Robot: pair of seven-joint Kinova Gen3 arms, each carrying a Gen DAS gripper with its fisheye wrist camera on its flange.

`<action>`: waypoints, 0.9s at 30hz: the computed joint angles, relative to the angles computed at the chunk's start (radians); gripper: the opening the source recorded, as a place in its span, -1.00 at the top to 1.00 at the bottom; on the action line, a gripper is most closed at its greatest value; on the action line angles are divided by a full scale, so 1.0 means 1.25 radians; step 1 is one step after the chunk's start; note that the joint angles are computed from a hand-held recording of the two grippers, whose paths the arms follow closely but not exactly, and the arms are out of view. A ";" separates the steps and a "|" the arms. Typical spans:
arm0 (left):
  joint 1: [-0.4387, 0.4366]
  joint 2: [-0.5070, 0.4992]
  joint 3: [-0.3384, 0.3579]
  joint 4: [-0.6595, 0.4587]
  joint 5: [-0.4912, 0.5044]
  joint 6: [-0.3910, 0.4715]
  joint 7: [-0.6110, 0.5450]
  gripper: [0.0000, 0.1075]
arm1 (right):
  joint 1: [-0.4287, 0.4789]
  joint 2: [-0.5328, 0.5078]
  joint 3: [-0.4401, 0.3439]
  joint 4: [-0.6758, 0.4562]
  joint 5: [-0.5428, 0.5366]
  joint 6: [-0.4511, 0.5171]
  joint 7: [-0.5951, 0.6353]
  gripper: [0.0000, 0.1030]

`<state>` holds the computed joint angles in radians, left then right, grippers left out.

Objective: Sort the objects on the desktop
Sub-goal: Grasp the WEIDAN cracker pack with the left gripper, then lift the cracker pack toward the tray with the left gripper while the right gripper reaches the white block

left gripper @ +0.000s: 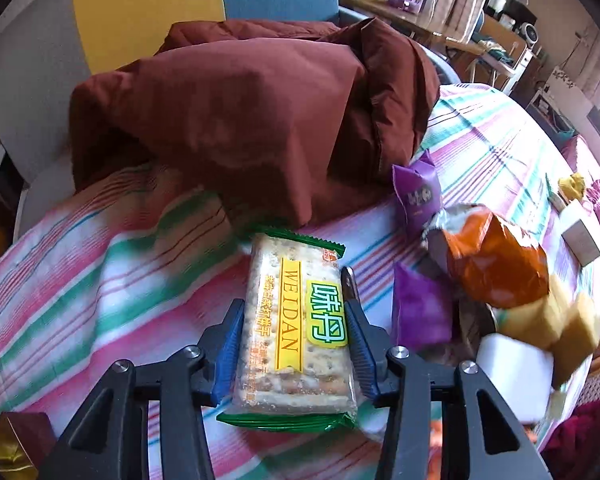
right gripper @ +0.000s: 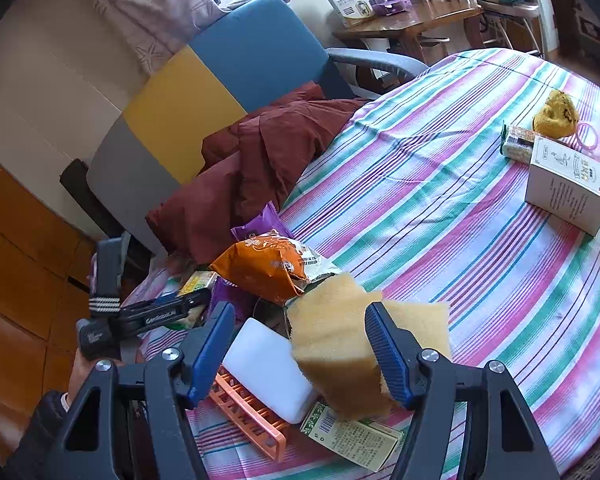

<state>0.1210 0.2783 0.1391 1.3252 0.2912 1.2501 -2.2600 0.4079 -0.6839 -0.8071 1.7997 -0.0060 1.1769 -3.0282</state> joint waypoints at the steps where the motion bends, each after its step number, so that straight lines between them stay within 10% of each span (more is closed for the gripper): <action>1: -0.020 -0.011 -0.001 0.018 0.024 -0.001 -0.020 0.09 | 0.002 0.002 -0.003 -0.002 0.001 0.002 0.002 -0.34; 27: -0.278 -0.186 -0.153 0.149 0.346 0.236 -0.279 0.10 | -0.035 0.054 0.004 -0.019 -0.004 0.039 0.002 -0.25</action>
